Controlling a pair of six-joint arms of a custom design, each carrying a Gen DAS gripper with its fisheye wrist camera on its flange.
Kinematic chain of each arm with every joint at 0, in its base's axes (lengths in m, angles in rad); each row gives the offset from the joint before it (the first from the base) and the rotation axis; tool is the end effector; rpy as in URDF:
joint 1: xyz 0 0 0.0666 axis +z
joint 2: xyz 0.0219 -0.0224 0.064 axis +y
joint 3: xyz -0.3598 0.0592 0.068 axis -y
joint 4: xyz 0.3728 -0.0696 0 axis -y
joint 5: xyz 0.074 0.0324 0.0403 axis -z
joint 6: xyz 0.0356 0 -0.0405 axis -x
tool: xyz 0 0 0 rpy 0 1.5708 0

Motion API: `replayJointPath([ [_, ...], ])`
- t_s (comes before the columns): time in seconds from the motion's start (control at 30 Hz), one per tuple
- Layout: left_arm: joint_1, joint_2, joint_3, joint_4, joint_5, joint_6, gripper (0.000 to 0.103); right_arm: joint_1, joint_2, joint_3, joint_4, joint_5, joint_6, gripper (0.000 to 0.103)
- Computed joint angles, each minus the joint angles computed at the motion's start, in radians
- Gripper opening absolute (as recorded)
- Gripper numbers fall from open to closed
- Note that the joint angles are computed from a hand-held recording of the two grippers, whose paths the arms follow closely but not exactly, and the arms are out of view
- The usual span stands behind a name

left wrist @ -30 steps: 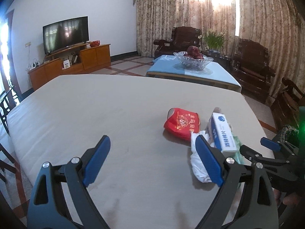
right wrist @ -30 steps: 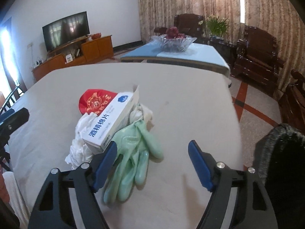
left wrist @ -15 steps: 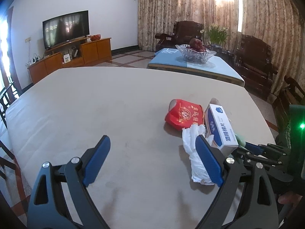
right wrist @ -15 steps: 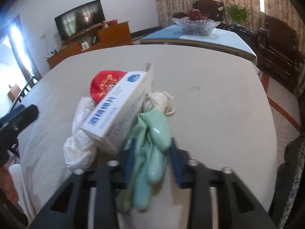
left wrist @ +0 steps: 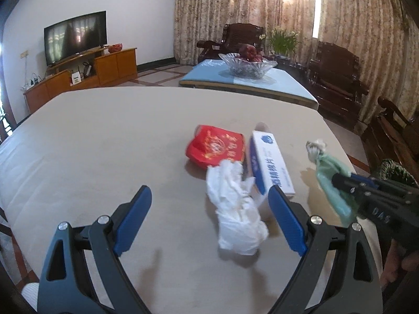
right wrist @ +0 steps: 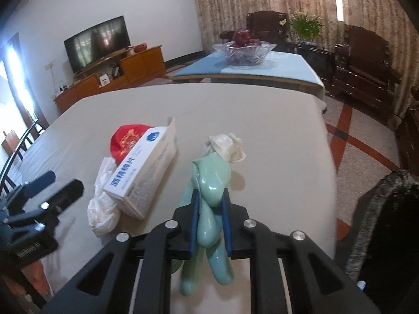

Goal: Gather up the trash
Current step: 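Grasp the green gloves with the right gripper while the left grasps white tissues, then carry the gloves and tissues over the bin and open both grippers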

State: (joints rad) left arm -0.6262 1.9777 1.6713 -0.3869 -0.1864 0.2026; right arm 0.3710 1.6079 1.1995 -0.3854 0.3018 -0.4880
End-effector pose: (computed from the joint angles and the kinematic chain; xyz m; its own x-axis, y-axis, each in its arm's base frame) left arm 0.5432 -0.3852 0.2519 -0.5999 0.1899 -0.7772 0.3468 0.9371 -0.0388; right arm 0.4895 0.1786 0.2624 -0.6582 0.2243 -0.7187 0.1774 0.9739 0.1415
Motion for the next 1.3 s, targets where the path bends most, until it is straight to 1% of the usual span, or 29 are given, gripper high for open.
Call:
replayJointPath([
  [0.07,-0.008,0.016,0.015,-0.012,-0.002,0.004,0.088,-0.002,-0.009,-0.006,-0.002,0.004,0.000,0.016],
  [0.13,-0.016,0.036,0.035,-0.035,-0.002,0.005,0.083,-0.004,-0.016,-0.013,-0.006,0.007,0.001,0.016],
  [0.17,-0.018,0.046,0.044,-0.050,0.012,0.009,0.078,-0.003,-0.019,-0.018,-0.004,0.008,0.000,0.016],
  [0.23,-0.018,0.063,0.063,-0.073,0.035,0.021,0.062,-0.004,-0.025,-0.024,-0.005,0.005,-0.003,0.016],
  [0.27,-0.014,0.076,0.077,-0.095,0.066,0.032,0.048,-0.003,-0.027,-0.028,-0.005,0.005,-0.005,0.016],
  [0.3,-0.011,0.085,0.087,-0.109,0.084,0.036,0.037,-0.003,-0.030,-0.030,-0.004,0.004,-0.007,0.016],
  [0.33,-0.008,0.090,0.087,-0.113,0.102,0.041,0.032,0.000,-0.033,-0.032,-0.005,0.005,-0.009,0.016],
  [0.4,-0.010,0.084,0.080,-0.103,0.098,0.036,0.022,0.004,-0.040,-0.034,-0.006,0.009,-0.005,0.016],
  [0.53,-0.011,0.050,0.057,-0.079,0.075,0.045,0.019,0.014,-0.060,-0.036,-0.005,0.024,0.006,0.016],
  [0.67,-0.017,0.005,0.030,-0.061,0.030,0.042,0.018,0.029,-0.082,-0.033,-0.010,0.043,0.007,0.016],
  [0.8,-0.034,-0.036,0.014,-0.049,-0.005,0.013,0.018,0.042,-0.108,-0.035,-0.018,0.062,0.000,0.016],
  [1.1,-0.077,-0.079,0.011,-0.057,-0.032,-0.001,0.018,0.075,-0.195,-0.062,-0.056,0.117,-0.015,0.016],
  [1.3,-0.097,-0.094,0.012,-0.052,-0.030,-0.011,0.018,0.088,-0.256,-0.091,-0.087,0.153,-0.038,0.016],
])
